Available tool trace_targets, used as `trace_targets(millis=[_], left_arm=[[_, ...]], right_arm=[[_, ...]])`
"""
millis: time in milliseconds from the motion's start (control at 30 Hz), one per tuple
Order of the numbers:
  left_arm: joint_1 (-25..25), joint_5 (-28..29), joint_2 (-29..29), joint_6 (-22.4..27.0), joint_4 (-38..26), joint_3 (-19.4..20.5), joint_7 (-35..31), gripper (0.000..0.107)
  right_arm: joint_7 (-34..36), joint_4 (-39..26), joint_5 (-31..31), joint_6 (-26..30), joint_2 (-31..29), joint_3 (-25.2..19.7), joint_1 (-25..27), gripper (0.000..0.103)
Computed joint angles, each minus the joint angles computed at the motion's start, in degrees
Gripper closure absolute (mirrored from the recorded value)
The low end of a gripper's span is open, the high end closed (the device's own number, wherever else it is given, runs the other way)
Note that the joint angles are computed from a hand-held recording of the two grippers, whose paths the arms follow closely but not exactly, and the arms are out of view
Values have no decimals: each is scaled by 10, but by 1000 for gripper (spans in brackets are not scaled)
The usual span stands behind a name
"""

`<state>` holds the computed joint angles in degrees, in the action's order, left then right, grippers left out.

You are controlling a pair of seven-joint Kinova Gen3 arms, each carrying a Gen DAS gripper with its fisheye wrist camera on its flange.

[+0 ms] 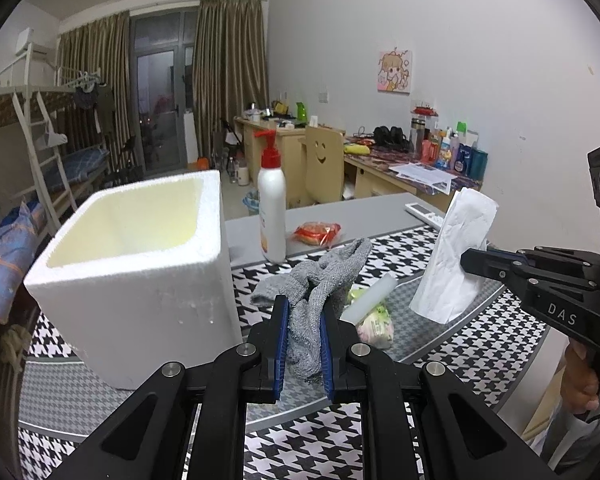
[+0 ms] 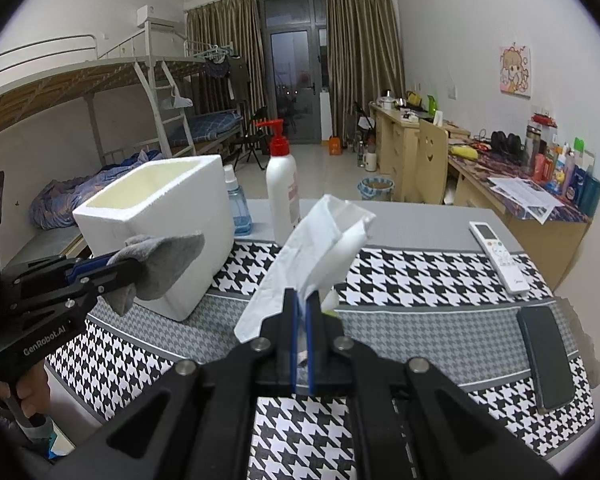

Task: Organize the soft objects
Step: 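Lift and carry sock and tissue with both grippers over styrofoam box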

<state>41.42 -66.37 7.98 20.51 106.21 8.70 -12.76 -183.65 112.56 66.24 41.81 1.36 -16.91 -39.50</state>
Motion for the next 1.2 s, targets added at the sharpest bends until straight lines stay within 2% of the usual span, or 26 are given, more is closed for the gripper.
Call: trace_targets(millis=[100,500,800,1200], left_arm=[[6,-31,-2,-1,2,-5,30,92],[-10,-65,-8,14,-3,13,62,92],[-27,-99,-19,7,2,19,91,92],[-44,-97,-20,15,-17,27,82,92]], right_arm=[[-1,-4,6,1,-1,0,0,97],[-3,-11,27,-9,-2,0,3,97],[-7,-19,45,-6,-3,-2,1,97],[11,-46,47,-1,7,4,-1,97]])
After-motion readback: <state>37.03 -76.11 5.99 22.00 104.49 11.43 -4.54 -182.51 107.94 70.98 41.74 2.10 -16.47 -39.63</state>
